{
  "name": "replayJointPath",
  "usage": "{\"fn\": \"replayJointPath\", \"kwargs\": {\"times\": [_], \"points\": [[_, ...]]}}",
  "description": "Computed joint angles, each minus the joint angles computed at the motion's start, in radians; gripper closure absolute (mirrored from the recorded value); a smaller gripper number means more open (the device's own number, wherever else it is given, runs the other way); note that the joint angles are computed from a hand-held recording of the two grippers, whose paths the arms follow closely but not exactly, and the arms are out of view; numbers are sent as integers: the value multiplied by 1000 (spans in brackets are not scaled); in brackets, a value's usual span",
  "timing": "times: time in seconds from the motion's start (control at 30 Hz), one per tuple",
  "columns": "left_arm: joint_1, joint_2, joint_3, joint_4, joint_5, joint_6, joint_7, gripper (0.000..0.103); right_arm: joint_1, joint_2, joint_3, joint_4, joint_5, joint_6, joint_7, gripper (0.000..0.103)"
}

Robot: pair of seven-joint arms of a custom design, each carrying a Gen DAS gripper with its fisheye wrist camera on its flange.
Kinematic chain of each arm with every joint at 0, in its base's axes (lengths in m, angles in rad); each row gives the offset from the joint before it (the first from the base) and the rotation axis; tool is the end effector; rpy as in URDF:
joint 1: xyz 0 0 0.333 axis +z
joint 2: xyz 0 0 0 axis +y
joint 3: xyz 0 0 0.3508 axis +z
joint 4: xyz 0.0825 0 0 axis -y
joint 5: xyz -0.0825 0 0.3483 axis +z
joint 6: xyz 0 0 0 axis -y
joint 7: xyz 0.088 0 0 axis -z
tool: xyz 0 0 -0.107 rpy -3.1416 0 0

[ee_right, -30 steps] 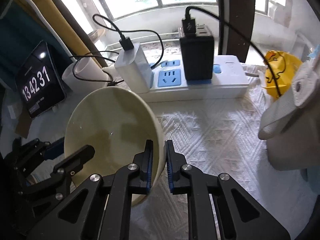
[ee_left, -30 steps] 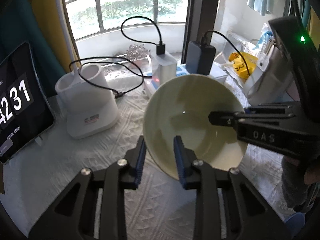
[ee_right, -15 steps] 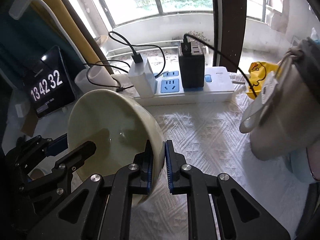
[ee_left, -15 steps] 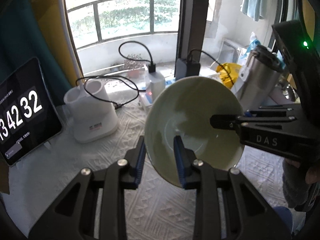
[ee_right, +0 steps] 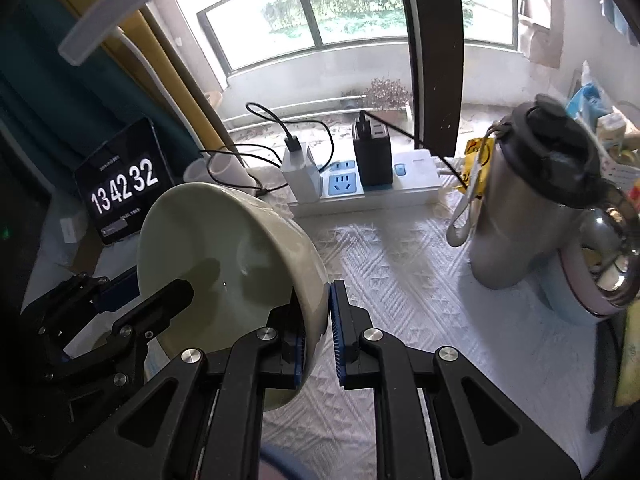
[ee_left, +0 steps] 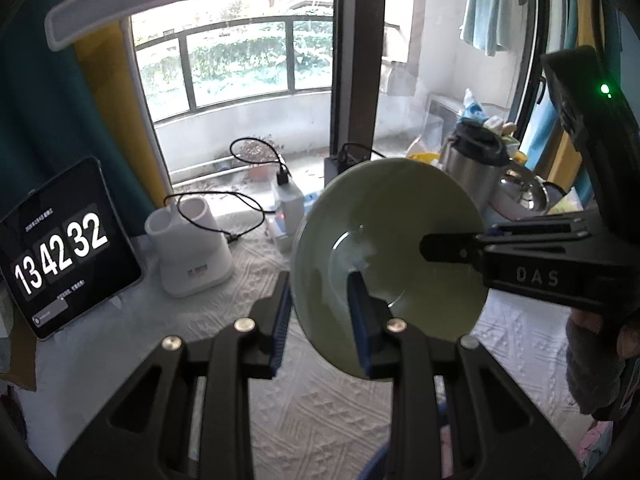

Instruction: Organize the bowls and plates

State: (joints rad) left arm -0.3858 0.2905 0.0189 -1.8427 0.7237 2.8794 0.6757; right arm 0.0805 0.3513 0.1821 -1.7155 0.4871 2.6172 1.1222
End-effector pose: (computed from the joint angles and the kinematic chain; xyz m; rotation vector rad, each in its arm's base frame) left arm 0.5905 -0.2691 0.4984 -1.6562 1.8441 -0.8213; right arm 0.6566 0.1474 0.4959 -2.0135 1.4455 -0.1926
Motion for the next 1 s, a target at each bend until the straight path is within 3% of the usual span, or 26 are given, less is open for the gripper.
{"fn": "replayJointPath", "kwargs": {"times": [0.17, 1.0], "points": [[-3, -47, -7, -38, 33, 2, -27, 74, -1, -57, -4, -62, 18, 15, -4, 90], [67, -205, -162, -211, 39, 0, -33, 74, 68, -273, -101, -314, 88, 9, -72, 90]]}}
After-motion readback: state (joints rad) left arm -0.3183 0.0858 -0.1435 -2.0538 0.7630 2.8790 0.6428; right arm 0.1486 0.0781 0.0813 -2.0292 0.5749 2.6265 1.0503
